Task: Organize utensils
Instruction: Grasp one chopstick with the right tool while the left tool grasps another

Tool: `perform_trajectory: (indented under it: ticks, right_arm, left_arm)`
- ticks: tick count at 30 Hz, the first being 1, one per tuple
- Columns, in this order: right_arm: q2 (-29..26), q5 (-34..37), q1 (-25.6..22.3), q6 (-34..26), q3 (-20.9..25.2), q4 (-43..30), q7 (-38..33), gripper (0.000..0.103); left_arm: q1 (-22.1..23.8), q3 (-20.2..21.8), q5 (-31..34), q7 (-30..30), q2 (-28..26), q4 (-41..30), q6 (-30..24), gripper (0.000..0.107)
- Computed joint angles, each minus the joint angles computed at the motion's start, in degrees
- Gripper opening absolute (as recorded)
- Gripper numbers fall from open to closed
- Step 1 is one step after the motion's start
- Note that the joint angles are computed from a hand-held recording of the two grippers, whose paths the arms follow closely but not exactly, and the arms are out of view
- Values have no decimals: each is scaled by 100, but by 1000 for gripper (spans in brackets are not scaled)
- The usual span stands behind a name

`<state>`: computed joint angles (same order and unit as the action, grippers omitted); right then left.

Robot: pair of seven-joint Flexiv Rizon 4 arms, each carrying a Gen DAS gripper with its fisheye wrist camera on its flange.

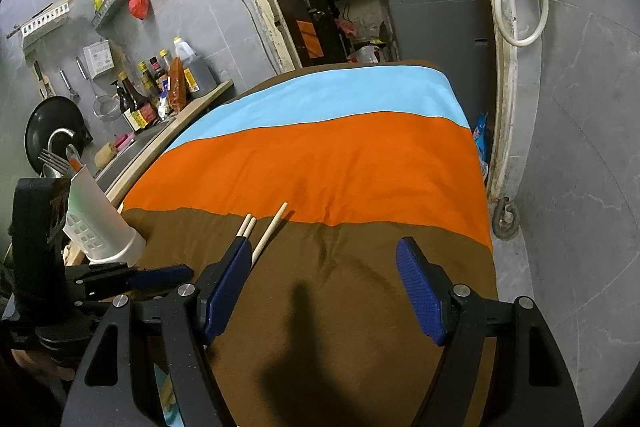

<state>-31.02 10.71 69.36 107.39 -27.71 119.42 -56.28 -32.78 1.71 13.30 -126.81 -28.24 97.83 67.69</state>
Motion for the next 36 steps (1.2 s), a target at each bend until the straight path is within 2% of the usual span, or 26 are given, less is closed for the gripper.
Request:
perform_trajectory:
  ticks: [6, 9, 11, 12, 13, 15, 18, 19, 20, 21, 22, 23, 24, 25, 30, 33, 35, 36]
  right_arm:
    - [53, 49, 208, -30, -206, 83, 21, 69]
    - [72, 46, 280, -51, -269, 113, 39, 69]
    - [83, 34, 302, -86, -291, 114, 68, 69]
    - [87, 33, 343, -107, -329, 124, 93, 69]
    - [92, 6, 336, -143, -325, 120, 117, 69]
    - [99, -118, 229, -236, -237, 88, 172, 69]
    - [81, -349, -77, -226, 81, -1, 209, 69]
    - [73, -458, -266, -258, 279, -71, 195, 69]
    - [55, -579, -436, -338, 465, -159, 189, 67]
    - [33, -680, -592, -348, 624, -205, 190, 59]
    - [3, -837, -867, -431, 924, -323, 184, 53]
    - [-27, -929, -986, -465, 1053, -373, 211, 53]
    - [-66, -1097, -1258, -590, 1351, -501, 214, 52]
    - [-105, -1216, -1370, -630, 1463, -563, 242, 51]
    - [-185, -1727, -1602, -964, 1637, -777, 423, 51]
    - [-187, -2020, -1756, -1121, 1765, -870, 544, 51]
    - [-168, -2258, -1687, -1353, 1669, -891, 637, 51]
    - [-152, -2376, -1622, -1444, 1585, -884, 692, 51]
  left_arm:
    - [-110, 73, 136, -38, -93, -326, -475, 33]
    - [-39, -1, 111, -47, -139, -389, -484, 33]
    - [43, -83, 25, 41, -132, -371, -476, 26]
    - [117, -170, -59, 138, -126, -310, -378, 13]
    - [158, -241, -142, 224, -128, -280, -318, 7]
    - [0, -79, 12, 139, -105, -339, -441, 6]
    - [150, -167, -167, 134, 3, -87, -208, 6]
    - [121, -105, -184, 95, 43, -49, -227, 1]
    - [-14, 72, 107, -163, 85, -150, -618, 1]
    - [11, 100, 76, -214, 111, -63, -637, 2]
    - [197, -49, -146, -160, 172, 192, -281, 2]
    - [457, -286, -461, -8, 255, 486, 43, 2]
    - [558, -379, -621, 85, 301, 616, 159, 2]
    - [563, -376, -686, 81, 335, 697, 243, 2]
    - [649, -465, -1023, 143, 462, 1088, 763, 2]
    - [815, -636, -1362, 245, 567, 1472, 1519, 2]
    - [722, -572, -1447, 255, 623, 1588, 1707, 2]
    - [599, -427, -1422, 212, 640, 1565, 1637, 2]
